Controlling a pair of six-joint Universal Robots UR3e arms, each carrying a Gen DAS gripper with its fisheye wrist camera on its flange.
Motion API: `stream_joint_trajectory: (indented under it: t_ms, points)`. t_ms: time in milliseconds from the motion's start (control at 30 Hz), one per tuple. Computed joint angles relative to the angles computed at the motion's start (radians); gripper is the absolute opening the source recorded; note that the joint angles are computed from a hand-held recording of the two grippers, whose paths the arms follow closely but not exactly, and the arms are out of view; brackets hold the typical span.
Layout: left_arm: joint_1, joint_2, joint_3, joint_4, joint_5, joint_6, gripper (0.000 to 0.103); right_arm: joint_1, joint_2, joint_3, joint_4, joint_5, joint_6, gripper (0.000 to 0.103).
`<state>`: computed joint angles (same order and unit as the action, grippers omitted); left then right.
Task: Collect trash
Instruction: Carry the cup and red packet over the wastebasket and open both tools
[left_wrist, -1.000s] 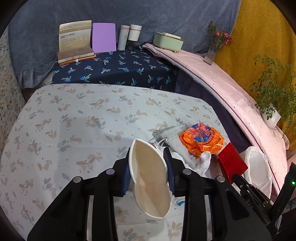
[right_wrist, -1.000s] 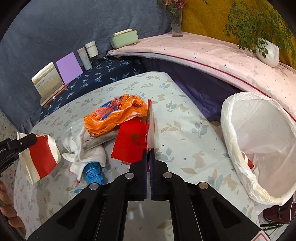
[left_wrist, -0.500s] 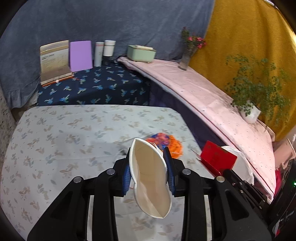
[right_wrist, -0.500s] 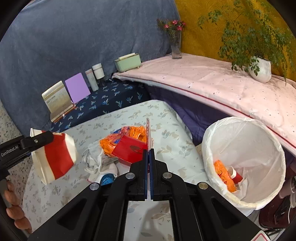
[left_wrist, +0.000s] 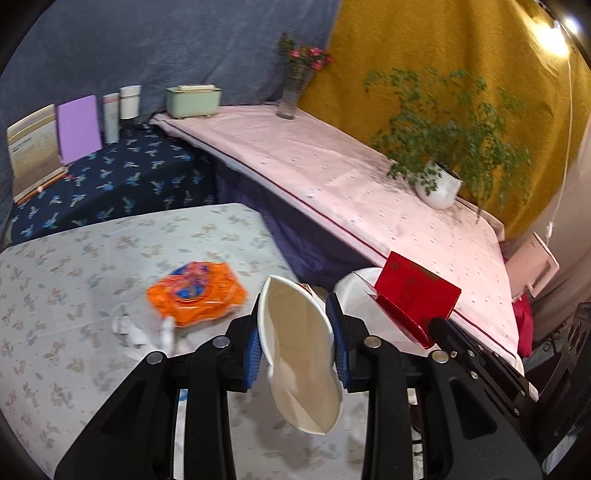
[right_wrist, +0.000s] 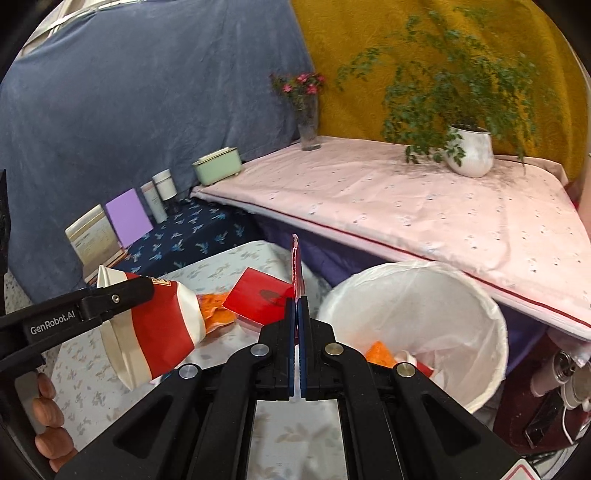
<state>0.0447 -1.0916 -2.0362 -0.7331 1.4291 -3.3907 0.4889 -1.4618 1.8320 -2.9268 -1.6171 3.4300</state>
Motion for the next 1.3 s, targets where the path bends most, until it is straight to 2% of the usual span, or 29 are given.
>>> stream_joint_trajectory:
  t_ms: [167, 367, 533, 600, 767, 933, 1033, 1100, 1300]
  points:
    - [-0.165, -0.194, 0.104, 0.09, 0.055, -0.067, 0.031, -0.117, -0.093, 0.109, -0.018, 0.049, -0.02, 0.002]
    - [-0.303, -0.404, 0.251, 0.136, 0.095, -0.112, 0.031, -0.258, -0.182, 0.227, -0.031, 0.119, -0.055, 0.002]
    - [-0.362, -0.518, 0.333, 0.166, 0.108, -0.138, 0.035, -0.351, -0.232, 0.299, -0.037, 0.175, -0.08, 0.002]
    - [-0.386, -0.555, 0.368, 0.159, 0.134, -0.142, 0.04, -0.382, -0.244, 0.318, -0.039, 0.196, -0.09, 0.002]
    - [-0.41, -0.592, 0.395, 0.157, 0.167, -0.147, 0.053, -0.43, -0.258, 0.344, -0.044, 0.229, -0.105, 0.002]
    - [-0.416, -0.599, 0.395, 0.152, 0.192, -0.148, 0.054, -0.44, -0.241, 0.345, -0.05, 0.243, -0.113, 0.002]
    - [-0.411, -0.592, 0.38, 0.154, 0.198, -0.153, 0.058, -0.422, -0.217, 0.333, -0.057, 0.232, -0.116, 0.003]
    - [-0.407, -0.583, 0.364, 0.16, 0.207, -0.153, 0.059, -0.408, -0.201, 0.325, -0.063, 0.217, -0.114, 0.011]
    - [-0.395, -0.553, 0.319, 0.171, 0.228, -0.153, 0.067, -0.381, -0.18, 0.315, -0.068, 0.197, -0.104, 0.016]
